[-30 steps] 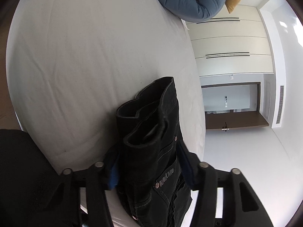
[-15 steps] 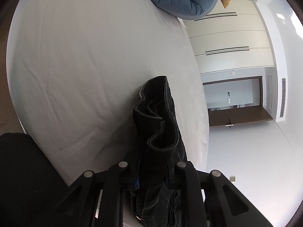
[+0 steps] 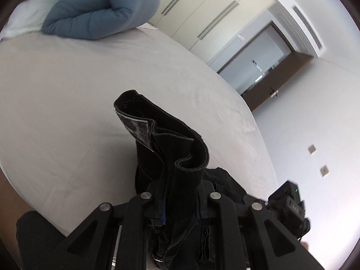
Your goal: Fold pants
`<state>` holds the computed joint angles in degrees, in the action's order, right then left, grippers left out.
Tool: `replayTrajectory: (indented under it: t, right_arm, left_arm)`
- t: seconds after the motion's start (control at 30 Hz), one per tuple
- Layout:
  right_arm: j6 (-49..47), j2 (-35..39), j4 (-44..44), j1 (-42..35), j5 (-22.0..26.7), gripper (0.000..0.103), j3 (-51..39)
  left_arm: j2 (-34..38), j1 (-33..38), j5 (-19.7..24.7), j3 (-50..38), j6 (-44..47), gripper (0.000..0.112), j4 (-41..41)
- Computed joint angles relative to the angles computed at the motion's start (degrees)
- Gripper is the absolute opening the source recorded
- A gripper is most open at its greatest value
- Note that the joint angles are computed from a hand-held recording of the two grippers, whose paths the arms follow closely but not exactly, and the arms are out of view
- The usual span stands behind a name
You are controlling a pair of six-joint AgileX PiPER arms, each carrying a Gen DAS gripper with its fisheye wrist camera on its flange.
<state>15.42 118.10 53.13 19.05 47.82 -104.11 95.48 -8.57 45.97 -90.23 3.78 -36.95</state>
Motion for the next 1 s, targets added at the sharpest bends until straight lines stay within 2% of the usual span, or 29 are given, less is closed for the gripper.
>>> replayTrajectory:
  t: [0.13,0.33,0.47,0.6,0.63,0.7,0.8,1.0]
  right_arm:
    - [-2.77,-1.73,3.51,-2.77,4.23,0.083,-1.54]
    - [-7.41,-6.54,8.00,-7.09,6.05,0.083,3.87]
    - [-7.88,-9.20,6.99,-8.92,7.29,0.083,8.16]
    - [-2.48,-9.51,-0.84,-8.44,8.45,0.081,7.79]
    - [-1.36,-9.34,-2.40,-7.95,8.04,0.075,7.69]
    - [-2.33,-8.75,-3.25,-7.80,8.69,0.033,6.93]
    - [-1.93,-11.51,-8.80,-7.59,8.45,0.018,9.39]
    - [-5.70,-19.15,-9.19,-10.94,6.61,0.014,17.56]
  left_arm:
    - [0.79,-14.23,-1.84,-3.58,-4.52,0.018,15.53]
    - [2.87,-30.14,-2.14,-3.06,-9.42,0.018,30.11]
    - [3.48,-35.79,-1.20,-2.75,-12.76,0.018,37.96]
    - [2.95,-39.13,-0.94,-1.17,-14.98,0.018,43.26]
    - [2.65,-39.95,-0.97,-0.57,-15.38,0.018,44.42]
    - [2.59,-40.73,-0.25,-0.32,-15.21,0.018,45.03]
    - [6.35,-40.32,1.99,-6.24,-12.82,0.018,43.93]
    - [9.80,-42.99,4.12,-12.83,-10.19,0.018,42.67]
